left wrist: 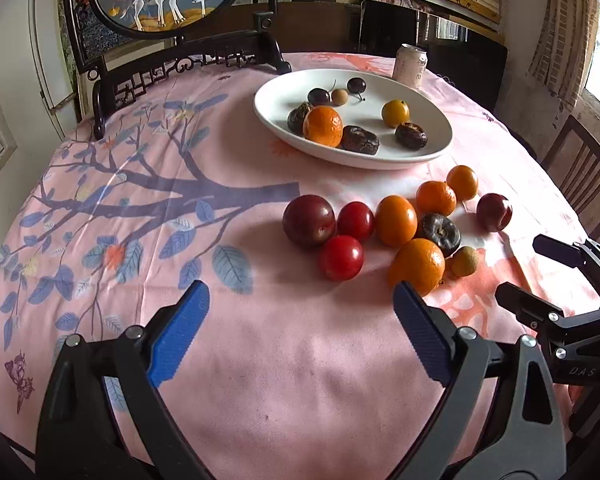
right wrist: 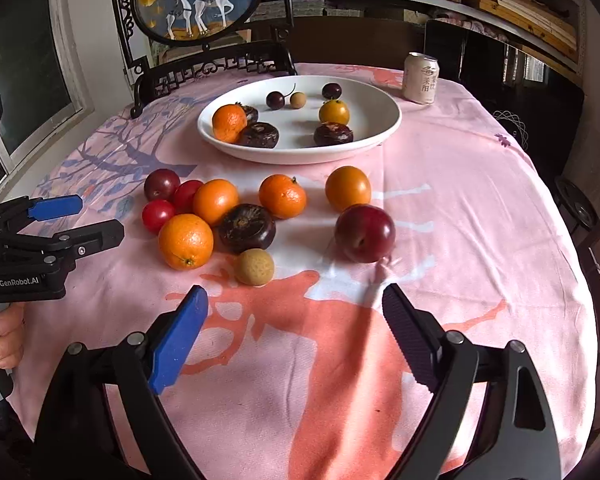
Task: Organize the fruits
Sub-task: 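Withdraw both open tools from the plate to the fruit cluster, then grasp the small brown longan with the right tool while the left tool grasps a red cherry tomato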
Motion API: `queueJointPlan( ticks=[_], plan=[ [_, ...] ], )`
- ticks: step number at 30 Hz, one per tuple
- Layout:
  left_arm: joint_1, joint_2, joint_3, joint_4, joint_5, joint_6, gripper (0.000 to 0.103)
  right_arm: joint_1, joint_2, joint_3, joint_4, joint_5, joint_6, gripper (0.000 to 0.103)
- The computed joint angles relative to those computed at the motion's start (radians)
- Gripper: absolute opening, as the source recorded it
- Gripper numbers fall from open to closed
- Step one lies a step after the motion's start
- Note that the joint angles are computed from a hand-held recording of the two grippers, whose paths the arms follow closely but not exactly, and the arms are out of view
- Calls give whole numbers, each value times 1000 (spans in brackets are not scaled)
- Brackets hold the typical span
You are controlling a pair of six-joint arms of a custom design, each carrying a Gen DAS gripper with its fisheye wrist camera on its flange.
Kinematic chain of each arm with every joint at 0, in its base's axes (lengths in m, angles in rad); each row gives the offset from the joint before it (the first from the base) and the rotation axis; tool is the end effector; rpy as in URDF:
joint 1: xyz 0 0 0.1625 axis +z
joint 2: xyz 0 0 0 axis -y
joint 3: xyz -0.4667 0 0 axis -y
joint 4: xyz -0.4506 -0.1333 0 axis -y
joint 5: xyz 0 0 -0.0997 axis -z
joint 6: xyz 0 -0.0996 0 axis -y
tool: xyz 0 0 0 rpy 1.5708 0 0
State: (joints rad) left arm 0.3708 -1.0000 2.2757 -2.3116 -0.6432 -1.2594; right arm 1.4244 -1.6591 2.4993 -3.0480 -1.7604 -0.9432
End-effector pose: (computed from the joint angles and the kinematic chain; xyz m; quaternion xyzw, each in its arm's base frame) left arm -0.3315 -0.3574 0.0219 0.0926 0.8657 -0.3275 0.3671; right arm 0.0553 -0.4103 0.2725 0.3395 -0.8829 0.2200 0.2384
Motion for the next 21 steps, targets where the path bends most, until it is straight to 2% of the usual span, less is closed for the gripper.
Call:
queueJointPlan(
  ticks=[10,12,17,21],
  plan=[
    [18,-9,24,-31,-24,15,95,85,148,-39,-55,-153,-9,62],
    [22,-13,29,-39,-28,16,95,89,163,-49,-46,-151,-1,56],
    [27,-12,28,-42,-34,22,95,95,174,-67,-15,-134,24,28],
    [32,-4,21,-56,-38,33,95,81,145,-64,23,-110,36,27]
  ],
)
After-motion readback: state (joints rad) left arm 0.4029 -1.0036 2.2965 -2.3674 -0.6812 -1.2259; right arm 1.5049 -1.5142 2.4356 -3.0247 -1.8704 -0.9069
